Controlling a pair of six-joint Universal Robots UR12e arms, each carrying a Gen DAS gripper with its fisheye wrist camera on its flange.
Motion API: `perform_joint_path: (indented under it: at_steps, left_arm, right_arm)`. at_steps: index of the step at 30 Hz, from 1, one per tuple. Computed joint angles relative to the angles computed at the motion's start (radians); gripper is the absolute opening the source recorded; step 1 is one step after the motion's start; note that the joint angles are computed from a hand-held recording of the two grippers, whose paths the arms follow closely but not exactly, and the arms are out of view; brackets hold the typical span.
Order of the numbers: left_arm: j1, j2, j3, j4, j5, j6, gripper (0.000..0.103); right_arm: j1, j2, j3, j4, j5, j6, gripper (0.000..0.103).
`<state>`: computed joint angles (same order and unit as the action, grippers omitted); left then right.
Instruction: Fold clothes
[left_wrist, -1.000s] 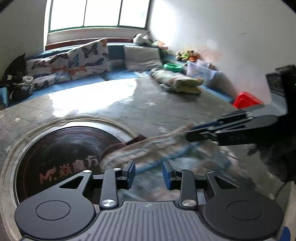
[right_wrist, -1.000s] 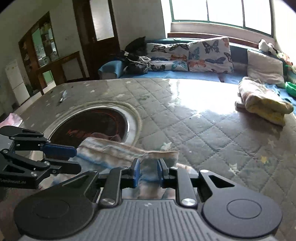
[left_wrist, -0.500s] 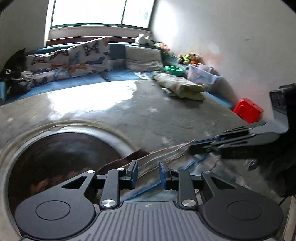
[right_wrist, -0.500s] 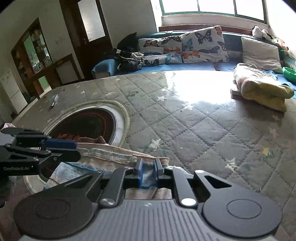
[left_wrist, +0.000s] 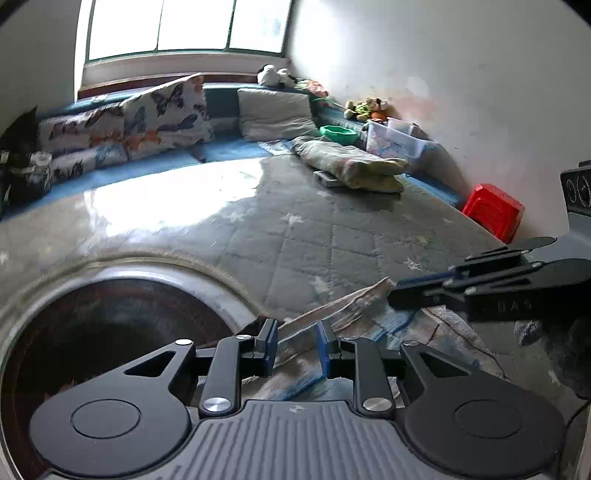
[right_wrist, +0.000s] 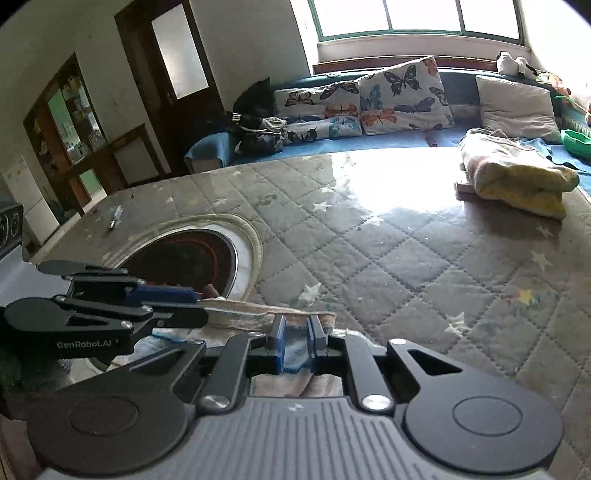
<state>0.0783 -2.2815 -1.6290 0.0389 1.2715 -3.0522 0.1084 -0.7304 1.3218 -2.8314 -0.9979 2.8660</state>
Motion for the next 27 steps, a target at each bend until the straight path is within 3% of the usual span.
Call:
perform_joint_path:
  at_steps: [6, 12, 14, 19, 22, 24, 27]
  left_arm:
    - [-0.011, -0.009, 0.021, -0.059, 0.040, -0.002, 0.025]
    - [-0.009, 0.041, -0.050, -0.021, 0.002, 0.007, 0.027]
    - [-0.011, 0.060, -0.077, -0.024, -0.016, 0.016, 0.027]
    - [-0.019, 0.110, -0.167, 0.019, -0.050, 0.050, 0.039]
    - [-0.024, 0.132, -0.218, 0.070, -0.012, 0.046, 0.042]
    - [-0.026, 0.138, -0.238, 0.116, 0.036, 0.009, 0.048]
    - [-0.022, 0.140, -0.246, 0.134, 0.115, -0.092, 0.050]
  right_arm:
    - [-0.001, -0.016, 0.027, -0.017, -0.038, 0.012, 0.012]
    - [-0.020, -0.067, 0.116, -0.040, 0.001, -0.003, 0.014]
    - [-0.018, -0.077, 0.140, -0.032, -0.024, -0.022, 0.015]
    - [-0.033, -0.097, 0.193, -0.101, -0.020, 0.053, 0.025]
    - [-0.040, -0.108, 0.216, -0.116, -0.019, 0.081, 0.028]
    - [-0.046, -0.115, 0.236, -0.129, -0.017, 0.096, 0.037]
    - [-0.053, -0.112, 0.242, -0.147, 0.000, 0.147, 0.040]
